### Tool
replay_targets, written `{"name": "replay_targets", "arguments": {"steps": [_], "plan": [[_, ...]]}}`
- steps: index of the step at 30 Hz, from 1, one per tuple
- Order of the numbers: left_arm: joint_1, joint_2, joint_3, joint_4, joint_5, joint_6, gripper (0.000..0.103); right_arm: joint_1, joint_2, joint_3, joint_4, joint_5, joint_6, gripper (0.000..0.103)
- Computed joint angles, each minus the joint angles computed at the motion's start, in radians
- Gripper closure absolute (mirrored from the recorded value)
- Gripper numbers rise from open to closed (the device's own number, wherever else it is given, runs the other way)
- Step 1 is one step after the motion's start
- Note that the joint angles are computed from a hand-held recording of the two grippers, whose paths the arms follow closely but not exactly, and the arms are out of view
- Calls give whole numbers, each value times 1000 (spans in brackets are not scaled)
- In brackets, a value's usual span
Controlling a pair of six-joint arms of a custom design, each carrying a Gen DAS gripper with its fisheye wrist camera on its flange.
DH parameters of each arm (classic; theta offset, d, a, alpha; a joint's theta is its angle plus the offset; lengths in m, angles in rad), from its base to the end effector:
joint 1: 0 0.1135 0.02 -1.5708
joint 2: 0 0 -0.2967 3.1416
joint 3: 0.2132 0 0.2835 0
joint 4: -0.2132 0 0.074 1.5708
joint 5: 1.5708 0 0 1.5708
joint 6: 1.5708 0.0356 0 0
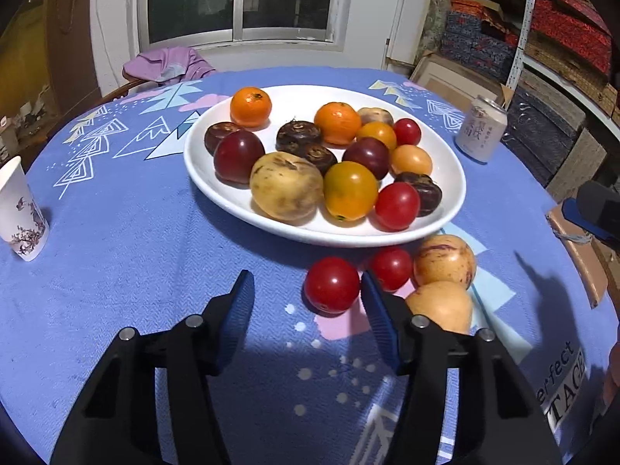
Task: Organize fruits
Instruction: 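Withdraw both open tools from the plate toward the remaining fruits, then grasp a red fruit with the left tool while the right tool grasps a tan fruit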
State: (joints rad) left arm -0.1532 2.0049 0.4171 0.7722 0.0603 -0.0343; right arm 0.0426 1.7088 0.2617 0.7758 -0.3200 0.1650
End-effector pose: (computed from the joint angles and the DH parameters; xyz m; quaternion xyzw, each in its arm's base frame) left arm 0.2716 -0.0441 0.0249 0.0663 0.9268 -0.0624 0.3643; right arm 0.2382 0.0214 0.0728 -0.0147 0.8916 0.1872 0.4120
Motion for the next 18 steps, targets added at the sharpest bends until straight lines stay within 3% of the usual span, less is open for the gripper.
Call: {"name": "replay_targets", "arguments": {"steps": [5, 9, 14, 18], "plan": [[-8, 13, 24, -41, 16, 13, 47, 3, 6, 2, 3, 5, -6, 15], [-7, 17, 32, -52, 26, 14, 64, 13, 17, 4, 8, 17, -8, 15], [-15, 17, 32, -48, 27, 18, 73, 20, 24, 5, 13, 24, -10, 15], [-8, 18, 35, -49, 35, 12, 73, 28, 22, 6, 6, 30, -13, 15]]}}
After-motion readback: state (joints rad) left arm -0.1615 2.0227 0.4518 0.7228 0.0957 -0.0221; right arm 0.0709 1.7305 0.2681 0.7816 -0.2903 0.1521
